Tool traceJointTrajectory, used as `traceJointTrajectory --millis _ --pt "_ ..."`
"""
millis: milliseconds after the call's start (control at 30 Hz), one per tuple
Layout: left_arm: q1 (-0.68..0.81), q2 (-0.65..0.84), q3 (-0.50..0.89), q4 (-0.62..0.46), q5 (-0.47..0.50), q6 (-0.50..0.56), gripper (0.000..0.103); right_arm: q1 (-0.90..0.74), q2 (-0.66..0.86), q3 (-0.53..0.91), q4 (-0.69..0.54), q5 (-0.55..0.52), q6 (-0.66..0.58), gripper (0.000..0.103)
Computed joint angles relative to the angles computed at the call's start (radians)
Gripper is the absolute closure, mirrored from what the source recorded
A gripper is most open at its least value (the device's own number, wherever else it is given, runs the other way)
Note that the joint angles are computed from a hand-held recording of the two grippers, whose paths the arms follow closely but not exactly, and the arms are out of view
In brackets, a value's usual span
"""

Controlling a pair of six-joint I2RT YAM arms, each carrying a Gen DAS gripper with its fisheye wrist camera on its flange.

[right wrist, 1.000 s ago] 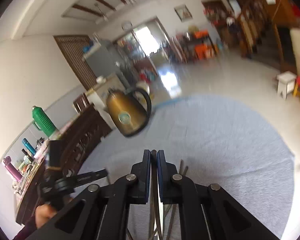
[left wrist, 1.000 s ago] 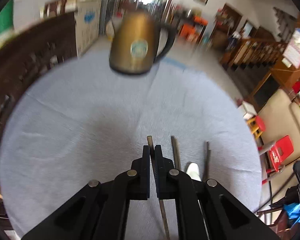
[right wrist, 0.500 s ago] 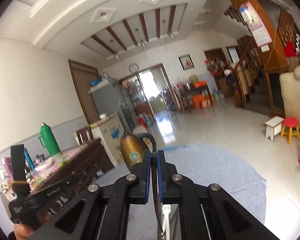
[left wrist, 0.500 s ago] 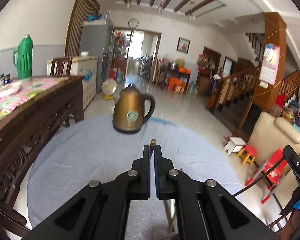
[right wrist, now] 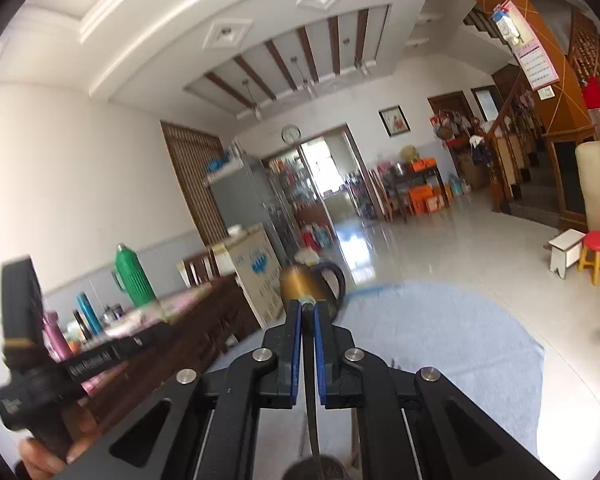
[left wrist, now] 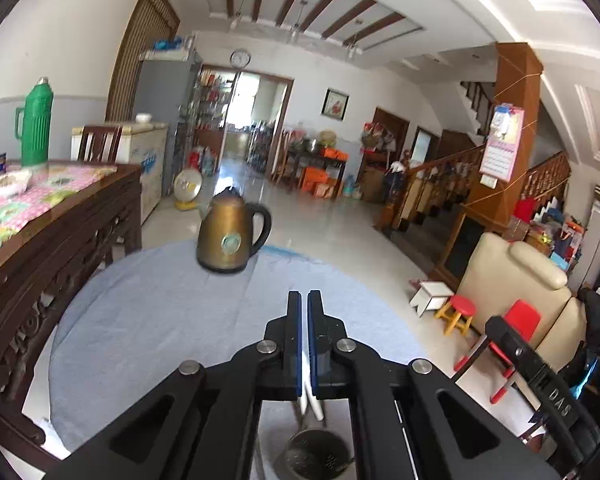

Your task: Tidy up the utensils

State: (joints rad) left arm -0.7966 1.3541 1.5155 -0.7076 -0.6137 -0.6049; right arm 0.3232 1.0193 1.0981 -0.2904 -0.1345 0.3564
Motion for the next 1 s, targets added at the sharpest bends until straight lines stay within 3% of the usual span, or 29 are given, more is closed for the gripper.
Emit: traceJointTrajectory --millis 133,267,367,533,767,833,867,967,1000 --pt "0.118 0.03 -0.046 -0.059 0.151 -0.053 0.1 0.004 0.029 -0.042 0.006 -0.009 0.013 0.096" --pt "0.279 0.141 -0.11 -0.053 0.372 -0.074 0.1 -0.022 0.037 -0.082 0.025 -0.048 0.003 0.096" --pt "0.383 0.347 -0.034 -0.073 0.535 -0.068 0.099 -0.025 0.046 -0.094 0.033 -0.062 -0.005 0.096" --pt "0.425 0.658 0.207 -0.158 0.666 -0.065 0.099 -0.034 0.069 -0.102 0.037 -0.067 -0.02 0.096" --pt "0.415 0.941 0.549 -0.332 0.706 -0.078 0.096 -0.083 0.12 -0.067 0.034 -0.123 -0.025 0.096" --pt "0.418 0.954 0.547 -0.293 0.733 -0.079 0.093 -0.098 0.133 -0.071 0.039 -0.141 -0.02 0.096" --pt "0.418 0.983 0.589 -0.326 0.729 -0.073 0.092 -0.101 0.138 -0.071 0.039 -0.146 -0.017 0.096" --pt "0.409 0.993 0.585 -0.302 0.694 -0.054 0.094 -0.115 0.154 -0.072 0.039 -0.16 -0.011 0.096" --pt "0.403 0.996 0.586 -0.303 0.678 -0.039 0.099 -0.116 0.16 -0.065 0.037 -0.162 -0.003 0.096"
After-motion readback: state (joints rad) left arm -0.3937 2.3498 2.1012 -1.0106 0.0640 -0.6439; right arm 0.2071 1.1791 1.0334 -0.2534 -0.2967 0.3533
